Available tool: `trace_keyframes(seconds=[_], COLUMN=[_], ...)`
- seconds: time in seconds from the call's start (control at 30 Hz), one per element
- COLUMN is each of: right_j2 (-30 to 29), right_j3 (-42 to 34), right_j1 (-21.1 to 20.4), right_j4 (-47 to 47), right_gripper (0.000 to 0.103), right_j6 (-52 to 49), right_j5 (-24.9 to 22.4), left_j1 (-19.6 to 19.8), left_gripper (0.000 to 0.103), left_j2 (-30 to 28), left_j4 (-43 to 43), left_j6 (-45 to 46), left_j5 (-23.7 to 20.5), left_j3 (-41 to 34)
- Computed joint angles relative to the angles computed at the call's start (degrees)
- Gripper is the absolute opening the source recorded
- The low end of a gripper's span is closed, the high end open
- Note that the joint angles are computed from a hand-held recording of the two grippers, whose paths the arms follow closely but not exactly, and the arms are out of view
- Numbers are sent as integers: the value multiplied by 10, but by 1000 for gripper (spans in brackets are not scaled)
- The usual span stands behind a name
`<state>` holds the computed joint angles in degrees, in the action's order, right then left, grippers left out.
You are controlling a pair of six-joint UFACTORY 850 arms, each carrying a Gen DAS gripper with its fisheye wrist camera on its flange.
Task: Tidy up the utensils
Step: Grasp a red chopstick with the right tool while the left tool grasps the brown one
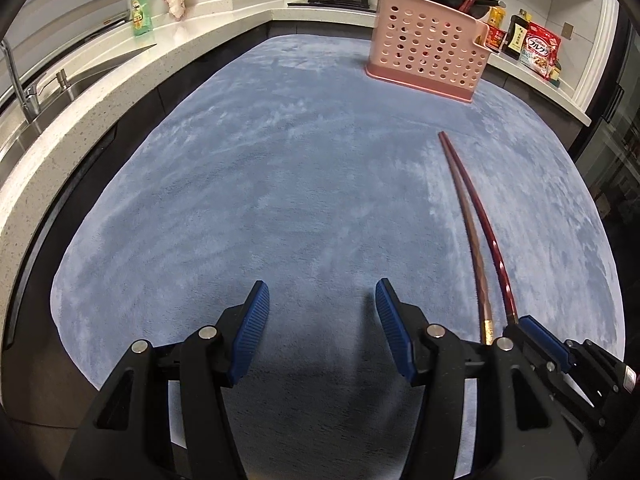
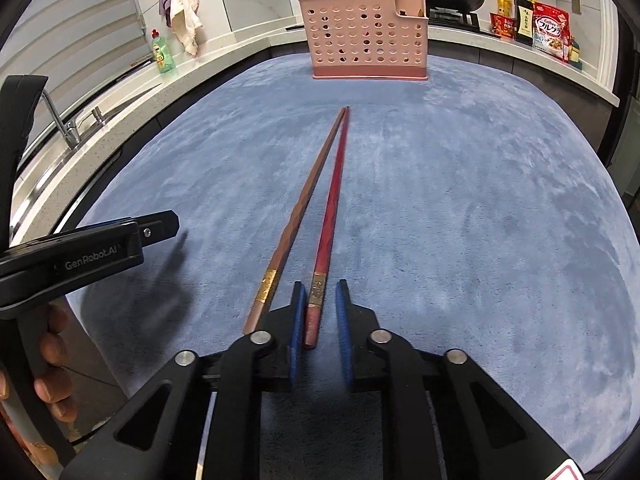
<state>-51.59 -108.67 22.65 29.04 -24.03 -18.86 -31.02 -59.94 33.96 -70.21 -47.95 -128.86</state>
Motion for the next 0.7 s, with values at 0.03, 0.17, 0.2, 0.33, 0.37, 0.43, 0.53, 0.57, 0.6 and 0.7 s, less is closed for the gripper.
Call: trace_keyframes(seconds=[0.03,0.17,0.2,0.33,0.37,0.43,0.53,0.57,0.6,0.7], right_j2=[0,9,10,15,16,19,22,23,24,26], right_j3=[1,18,20,30,32,36,42,44,46,50], right_j1=[-1,-5,-7,-19,-22,-26,-30,-31,-32,-34], right_j4=[-1,-24,-37,-56,-53,-51,-40,-37,-32,-16], right_gripper=[7,7,7,7,7,7,7,7,7,7], right_j6=[2,40,56,96,97,100,91,88,83,70], right_j5=[2,25,29,36,35,35,38,39,39,39], left_j1=[0,-3,-4,-9,-11,-15,-20,-22,-23,-28], left_gripper=[54,58,59,64,67,68,72,72,72,72], left_j2=[0,-3,-4,-16,-21,-29,-49,-59,-66,-98], left_j4=[-3,-11,-14,-29,-31,-36,-53,-60,-64,-78], left_j6=[3,12,16,37,43,54,81,92,99,126], left_j5=[1,6,7,8,8,10,4,0,-3,-25], left_j3=[-1,-6,-9,-33,-41,-55,-91,-109,-120,-173])
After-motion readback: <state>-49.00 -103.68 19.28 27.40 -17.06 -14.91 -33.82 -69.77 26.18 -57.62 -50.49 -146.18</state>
